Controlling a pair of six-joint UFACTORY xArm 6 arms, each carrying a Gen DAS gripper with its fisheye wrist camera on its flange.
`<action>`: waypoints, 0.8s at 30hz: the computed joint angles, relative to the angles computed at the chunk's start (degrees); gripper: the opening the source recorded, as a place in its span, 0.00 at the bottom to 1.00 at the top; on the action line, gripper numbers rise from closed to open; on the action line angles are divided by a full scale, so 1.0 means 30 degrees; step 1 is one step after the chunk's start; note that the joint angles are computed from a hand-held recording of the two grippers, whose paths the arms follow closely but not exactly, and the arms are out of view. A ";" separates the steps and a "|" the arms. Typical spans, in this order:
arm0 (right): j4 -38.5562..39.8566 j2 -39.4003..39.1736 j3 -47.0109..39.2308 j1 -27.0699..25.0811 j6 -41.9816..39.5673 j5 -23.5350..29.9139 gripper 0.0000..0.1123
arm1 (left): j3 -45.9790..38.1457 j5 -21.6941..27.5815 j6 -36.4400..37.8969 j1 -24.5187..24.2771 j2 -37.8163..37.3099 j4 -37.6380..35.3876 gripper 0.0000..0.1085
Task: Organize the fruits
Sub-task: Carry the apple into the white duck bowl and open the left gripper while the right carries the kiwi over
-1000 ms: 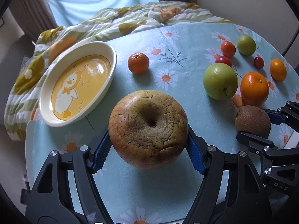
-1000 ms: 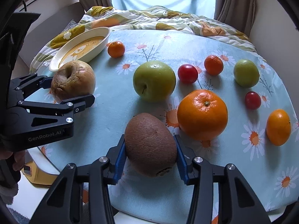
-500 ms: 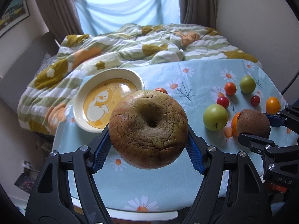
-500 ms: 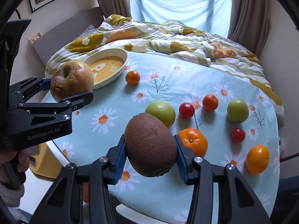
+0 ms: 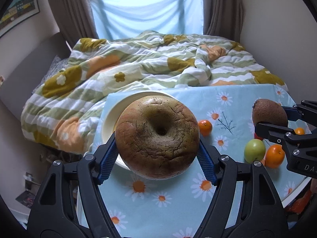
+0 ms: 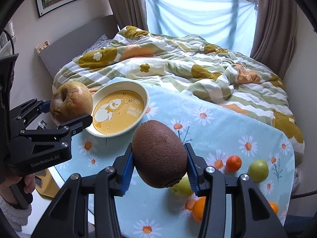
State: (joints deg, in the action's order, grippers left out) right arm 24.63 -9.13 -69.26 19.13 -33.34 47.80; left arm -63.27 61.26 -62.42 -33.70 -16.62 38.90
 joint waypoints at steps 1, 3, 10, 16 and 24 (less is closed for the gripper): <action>-0.0096 0.0419 -0.0420 0.0239 0.0340 -0.0092 0.39 | 0.0125 -0.0365 0.0433 0.0482 -0.0046 -0.0158 0.73; -0.0405 0.1213 -0.1253 0.0669 0.1017 -0.0190 0.39 | 0.0344 -0.1154 0.1346 0.1494 -0.0096 -0.0533 0.73; -0.1741 0.4259 -0.4309 0.1944 0.3593 -0.0307 0.39 | 0.0832 -0.4153 0.4580 0.4835 0.0680 -0.2107 0.73; -0.2708 0.6673 -0.6707 0.2429 0.5535 -0.0089 0.39 | 0.0583 -0.6337 0.7414 0.6865 0.2366 -0.3826 0.73; -0.4112 0.8567 -0.8639 0.2648 0.8016 0.0367 0.39 | -0.0047 -0.8083 1.0960 0.7848 0.4637 -0.6545 0.73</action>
